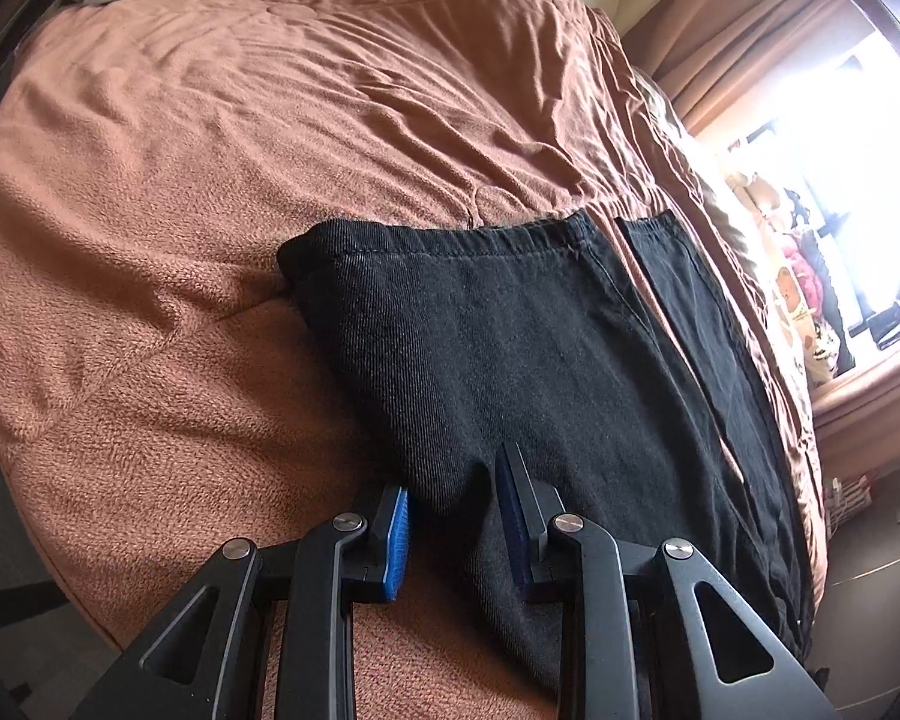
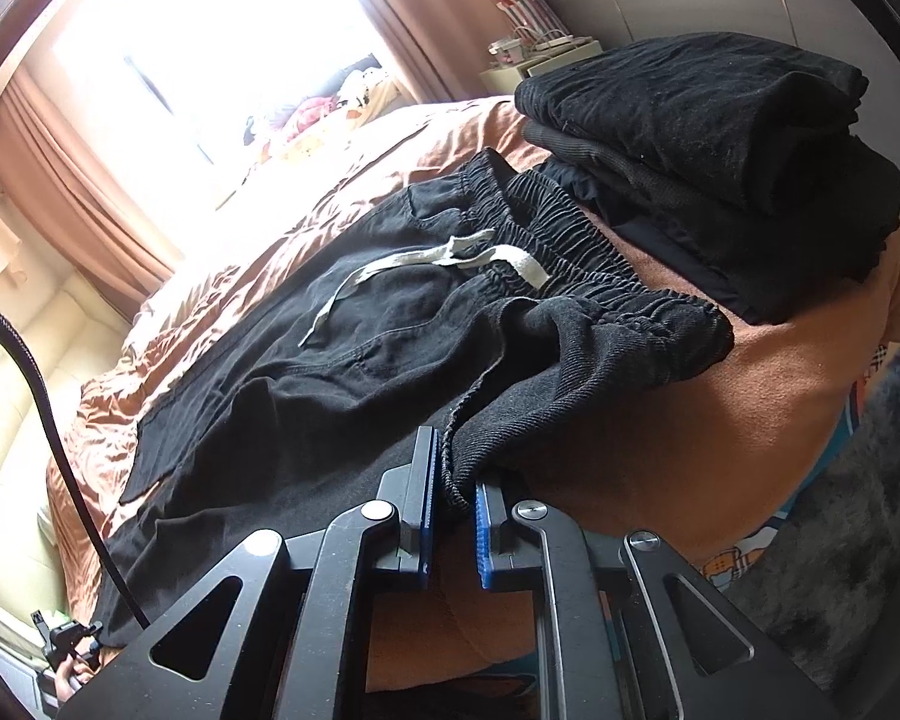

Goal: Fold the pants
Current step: 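Close the left gripper on the leg hem while the right gripper grips the waistband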

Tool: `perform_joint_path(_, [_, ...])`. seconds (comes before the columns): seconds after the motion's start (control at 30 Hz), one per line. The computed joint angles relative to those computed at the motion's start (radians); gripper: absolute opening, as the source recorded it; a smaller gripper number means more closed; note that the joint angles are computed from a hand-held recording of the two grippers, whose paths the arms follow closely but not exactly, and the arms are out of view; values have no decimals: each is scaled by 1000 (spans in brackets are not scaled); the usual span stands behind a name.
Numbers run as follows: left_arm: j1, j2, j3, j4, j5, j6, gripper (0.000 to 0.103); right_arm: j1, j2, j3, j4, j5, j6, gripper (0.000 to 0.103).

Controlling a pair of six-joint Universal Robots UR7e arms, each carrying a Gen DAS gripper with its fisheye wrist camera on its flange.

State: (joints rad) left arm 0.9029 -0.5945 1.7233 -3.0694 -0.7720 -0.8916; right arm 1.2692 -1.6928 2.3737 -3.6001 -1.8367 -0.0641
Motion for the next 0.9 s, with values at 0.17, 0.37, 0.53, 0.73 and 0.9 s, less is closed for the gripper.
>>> perform_joint_path(0.17, [-6,0,17,-62,10,0,6,-11,-3,2,2,20,14,10])
perform_joint_path(0.37, [-32,0,30,-138,37,41,4,-33,-9,4,10,60,55,10])
perform_joint_path(0.53, [-52,-3,14,-131,54,49,4,-56,-6,5,4,107,90,11])
perform_joint_path(0.73, [-71,-7,-10,-111,67,58,3,-84,-9,-3,34,163,142,13])
perform_joint_path(0.9, [-87,-12,-23,-106,77,82,3,-59,-4,-6,16,117,149,11])
